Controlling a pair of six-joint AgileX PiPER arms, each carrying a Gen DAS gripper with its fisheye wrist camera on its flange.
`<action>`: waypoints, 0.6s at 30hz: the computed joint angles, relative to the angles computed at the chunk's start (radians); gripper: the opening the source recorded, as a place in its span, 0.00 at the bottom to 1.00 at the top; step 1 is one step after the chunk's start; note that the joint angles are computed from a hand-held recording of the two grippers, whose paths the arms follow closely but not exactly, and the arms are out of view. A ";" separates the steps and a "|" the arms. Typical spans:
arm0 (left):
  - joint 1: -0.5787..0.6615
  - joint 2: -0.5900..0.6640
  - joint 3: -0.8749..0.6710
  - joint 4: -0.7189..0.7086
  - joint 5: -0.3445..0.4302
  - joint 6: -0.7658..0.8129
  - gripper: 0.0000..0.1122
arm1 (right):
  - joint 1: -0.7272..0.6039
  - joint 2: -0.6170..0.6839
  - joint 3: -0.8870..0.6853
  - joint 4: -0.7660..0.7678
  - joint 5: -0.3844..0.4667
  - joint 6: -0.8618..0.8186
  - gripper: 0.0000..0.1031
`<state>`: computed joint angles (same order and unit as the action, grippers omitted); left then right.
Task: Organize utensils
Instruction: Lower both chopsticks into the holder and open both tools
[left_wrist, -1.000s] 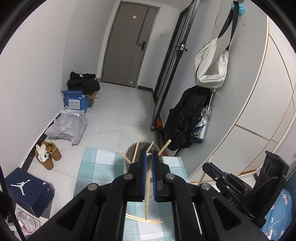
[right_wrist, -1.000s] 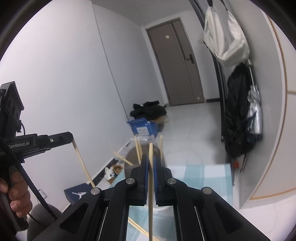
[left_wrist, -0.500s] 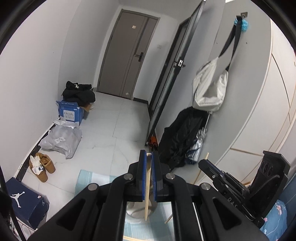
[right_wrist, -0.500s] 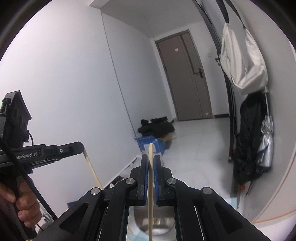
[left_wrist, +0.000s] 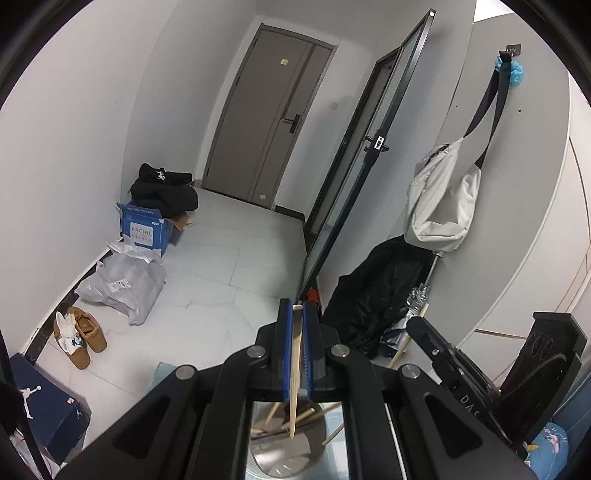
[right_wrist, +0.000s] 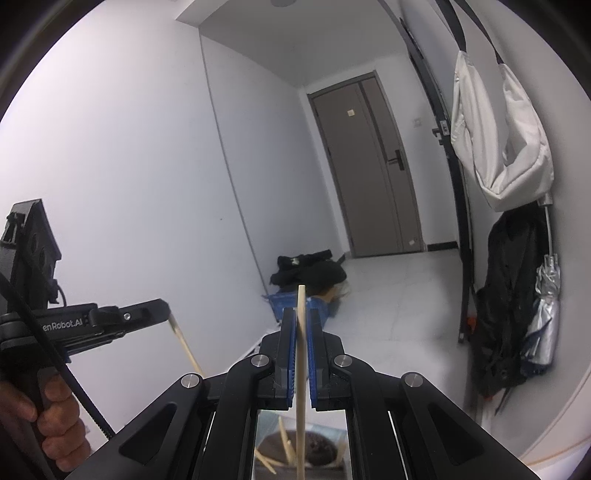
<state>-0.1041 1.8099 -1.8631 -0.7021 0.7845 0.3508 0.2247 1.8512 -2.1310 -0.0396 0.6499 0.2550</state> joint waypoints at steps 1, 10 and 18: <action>0.003 0.008 -0.008 0.003 -0.002 -0.003 0.02 | -0.001 0.009 -0.010 -0.008 -0.002 0.010 0.05; -0.015 0.070 -0.060 0.057 -0.013 -0.023 0.02 | -0.008 0.086 -0.064 -0.059 -0.061 0.046 0.05; -0.025 0.108 -0.087 0.088 0.011 -0.031 0.02 | -0.018 0.078 0.047 -0.006 -0.158 0.000 0.05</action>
